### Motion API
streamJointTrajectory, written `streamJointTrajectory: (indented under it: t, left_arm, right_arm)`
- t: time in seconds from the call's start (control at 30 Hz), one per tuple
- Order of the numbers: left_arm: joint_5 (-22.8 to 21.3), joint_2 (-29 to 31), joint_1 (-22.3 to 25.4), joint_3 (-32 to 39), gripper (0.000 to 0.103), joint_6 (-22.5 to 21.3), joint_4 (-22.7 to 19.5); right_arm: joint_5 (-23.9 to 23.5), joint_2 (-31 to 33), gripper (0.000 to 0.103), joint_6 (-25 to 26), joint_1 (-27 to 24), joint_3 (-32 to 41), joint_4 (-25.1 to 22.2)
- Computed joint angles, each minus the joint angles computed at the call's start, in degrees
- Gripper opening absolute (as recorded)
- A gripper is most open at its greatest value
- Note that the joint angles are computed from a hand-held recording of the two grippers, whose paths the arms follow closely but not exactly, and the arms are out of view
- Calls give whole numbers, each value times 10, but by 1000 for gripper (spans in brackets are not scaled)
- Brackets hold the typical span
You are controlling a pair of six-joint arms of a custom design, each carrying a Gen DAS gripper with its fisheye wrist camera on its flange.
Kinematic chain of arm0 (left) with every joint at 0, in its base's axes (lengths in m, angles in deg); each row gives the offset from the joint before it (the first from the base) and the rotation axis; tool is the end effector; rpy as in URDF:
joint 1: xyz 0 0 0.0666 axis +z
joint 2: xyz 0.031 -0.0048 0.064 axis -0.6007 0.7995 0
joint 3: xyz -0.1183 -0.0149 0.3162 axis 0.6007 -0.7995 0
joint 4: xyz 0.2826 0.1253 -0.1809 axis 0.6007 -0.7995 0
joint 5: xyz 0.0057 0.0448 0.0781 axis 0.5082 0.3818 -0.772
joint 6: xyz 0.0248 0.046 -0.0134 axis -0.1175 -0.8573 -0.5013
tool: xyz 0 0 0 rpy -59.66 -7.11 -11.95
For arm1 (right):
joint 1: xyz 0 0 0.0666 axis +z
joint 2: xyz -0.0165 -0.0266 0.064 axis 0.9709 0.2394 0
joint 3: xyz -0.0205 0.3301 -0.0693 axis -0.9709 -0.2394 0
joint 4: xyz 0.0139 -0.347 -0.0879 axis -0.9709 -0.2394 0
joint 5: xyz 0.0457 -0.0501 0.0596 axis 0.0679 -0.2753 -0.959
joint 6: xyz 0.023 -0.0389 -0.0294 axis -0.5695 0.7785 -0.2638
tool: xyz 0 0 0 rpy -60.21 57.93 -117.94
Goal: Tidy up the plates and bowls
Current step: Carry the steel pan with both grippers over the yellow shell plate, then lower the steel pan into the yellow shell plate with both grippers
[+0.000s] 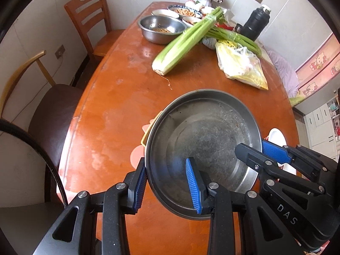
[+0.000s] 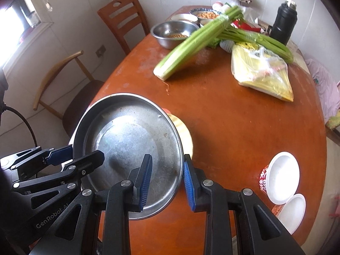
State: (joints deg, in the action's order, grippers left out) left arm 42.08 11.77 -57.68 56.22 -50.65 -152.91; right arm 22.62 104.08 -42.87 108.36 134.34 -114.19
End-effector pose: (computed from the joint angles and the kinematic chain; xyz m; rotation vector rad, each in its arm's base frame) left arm 0.3409 -0.1326 0.4408 0.0197 2.8108 -0.2796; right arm 0.3508 0.2196 0.4573 -0.2770 2.7583 0.2210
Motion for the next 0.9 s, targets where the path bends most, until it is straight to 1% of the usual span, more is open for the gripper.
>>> streamJointTrajectory:
  t: [0.17,0.43,0.9]
  left_arm:
    - [0,21,-11,-6,36,4,5]
    - [9,42,-12,-19,36,16,11]
    - [9,74,-9,-26,36,29,19]
  right_arm:
    - [-14,1,30,6,-19,-19,1]
    - [-33,11,31,17,-33,-37,6]
    - [-56,47,31,41,-46,-38,11]
